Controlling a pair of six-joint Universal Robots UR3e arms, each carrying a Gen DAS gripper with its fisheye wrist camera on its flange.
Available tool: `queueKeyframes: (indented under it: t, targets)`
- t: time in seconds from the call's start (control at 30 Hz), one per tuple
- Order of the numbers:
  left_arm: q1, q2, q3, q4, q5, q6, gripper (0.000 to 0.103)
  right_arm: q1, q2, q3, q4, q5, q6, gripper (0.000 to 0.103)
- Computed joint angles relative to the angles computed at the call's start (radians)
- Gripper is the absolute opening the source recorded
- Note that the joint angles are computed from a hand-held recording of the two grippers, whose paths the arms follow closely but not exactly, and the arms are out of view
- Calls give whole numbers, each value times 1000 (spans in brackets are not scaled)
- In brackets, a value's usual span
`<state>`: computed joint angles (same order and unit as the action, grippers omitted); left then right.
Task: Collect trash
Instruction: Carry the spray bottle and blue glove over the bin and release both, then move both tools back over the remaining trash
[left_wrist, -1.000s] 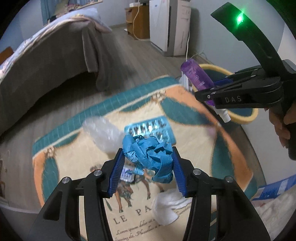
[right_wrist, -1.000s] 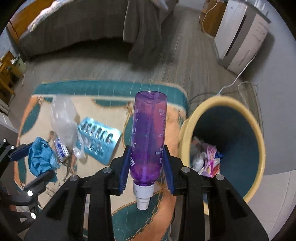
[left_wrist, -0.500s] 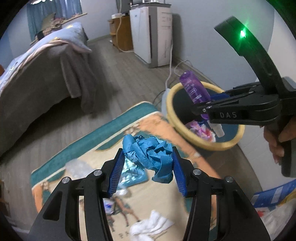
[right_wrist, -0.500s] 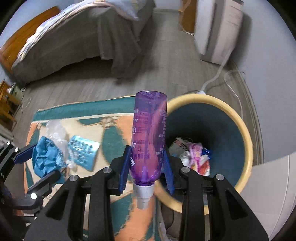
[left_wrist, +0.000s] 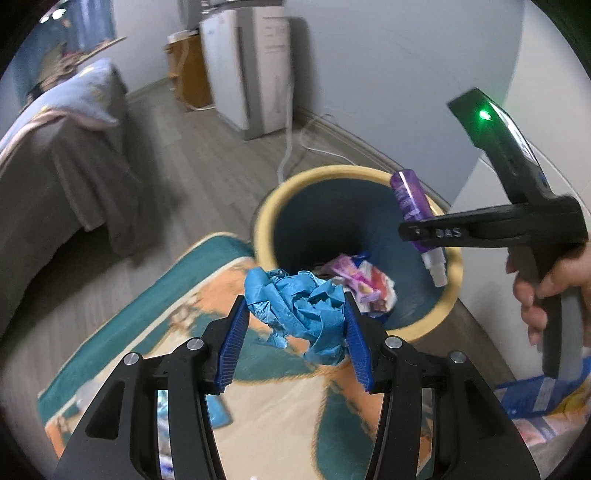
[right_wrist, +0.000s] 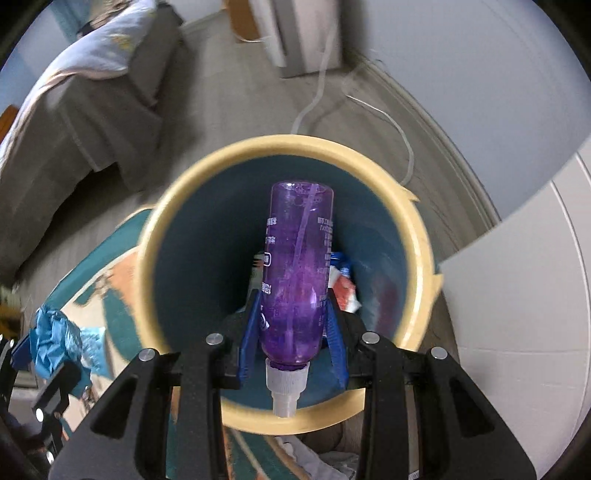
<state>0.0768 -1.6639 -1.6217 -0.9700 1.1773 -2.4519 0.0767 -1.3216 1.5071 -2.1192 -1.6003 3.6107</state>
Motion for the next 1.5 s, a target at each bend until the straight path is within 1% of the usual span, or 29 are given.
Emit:
queueKeyframes:
  t: [0.17, 0.23, 0.33, 0.37, 0.4, 0.43, 0.47, 0.53, 0.57, 0.6, 0.63, 0.7, 0.73, 0.8, 0.87, 0.93, 1.0, 1.13, 1.23, 1.3, 1.43, 1.5]
  targets:
    - [-70, -94, 44, 63, 44, -14, 52, -1, 3, 1, -8, -13, 22, 33]
    - [-77, -119, 61, 83, 32, -20, 53, 0, 0, 9, -38, -9, 24, 33]
    - [-72, -126, 70, 115, -4, -30, 60, -4, -16, 38, -88, -1, 32, 34]
    - [-64, -121, 70, 109, -27, -25, 62, -4, -15, 34, -92, -5, 31, 39]
    - [-60, -116, 67, 105, -35, -20, 64, 3, -11, 23, -90, -20, 34, 50]
    - [-55, -107, 53, 115, -36, -15, 69, 8, -8, 18, -94, -27, 35, 55]
    - [-50, -98, 34, 131, -36, -11, 77, 11, -8, 17, -101, -32, 37, 60]
    - [-39, -77, -3, 165, -33, -4, 86, 18, -4, 8, -100, -32, 38, 62]
    - [-30, -65, -22, 182, -34, -5, 90, 21, -2, 5, -99, -31, 37, 65]
    - [-20, -53, -37, 189, -36, -8, 92, 27, 6, -8, -95, -32, 33, 71]
    - [-6, -34, -55, 192, -42, -11, 93, 34, 12, -16, -94, -37, 30, 73]
    - [21, -1, -83, 184, -58, -16, 94, 51, 25, -37, -86, -57, 21, 84]
    - [44, 22, -102, 175, -68, -11, 94, 57, 31, -48, -83, -62, 20, 87]
    - [96, 74, -145, 159, -90, 10, 95, 67, 37, -61, -84, -58, 16, 95]
    - [141, 117, -180, 149, -101, 32, 96, 82, 56, -95, -70, -65, 9, 97]
    - [191, 155, -211, 138, -103, 52, 96, 115, 90, -159, -33, -102, 5, 97]
    - [244, 181, -224, 119, -105, 70, 96, 144, 116, -220, -1, -117, -9, 97]
    - [373, 228, -223, 40, -120, 105, 96, 215, 162, -367, 73, -180, 3, 97]
    - [462, 257, -199, -26, -125, 123, 96, 279, 205, -501, 122, -201, 16, 97]
    - [520, 283, -187, -68, -139, 141, 96, 335, 250, -621, 175, -222, -7, 97]
    - [646, 347, -169, -169, -180, 204, 97, 446, 374, -896, 302, -301, -22, 97]
    - [718, 383, -164, -233, -207, 247, 97, 477, 411, -966, 330, -297, 0, 97]
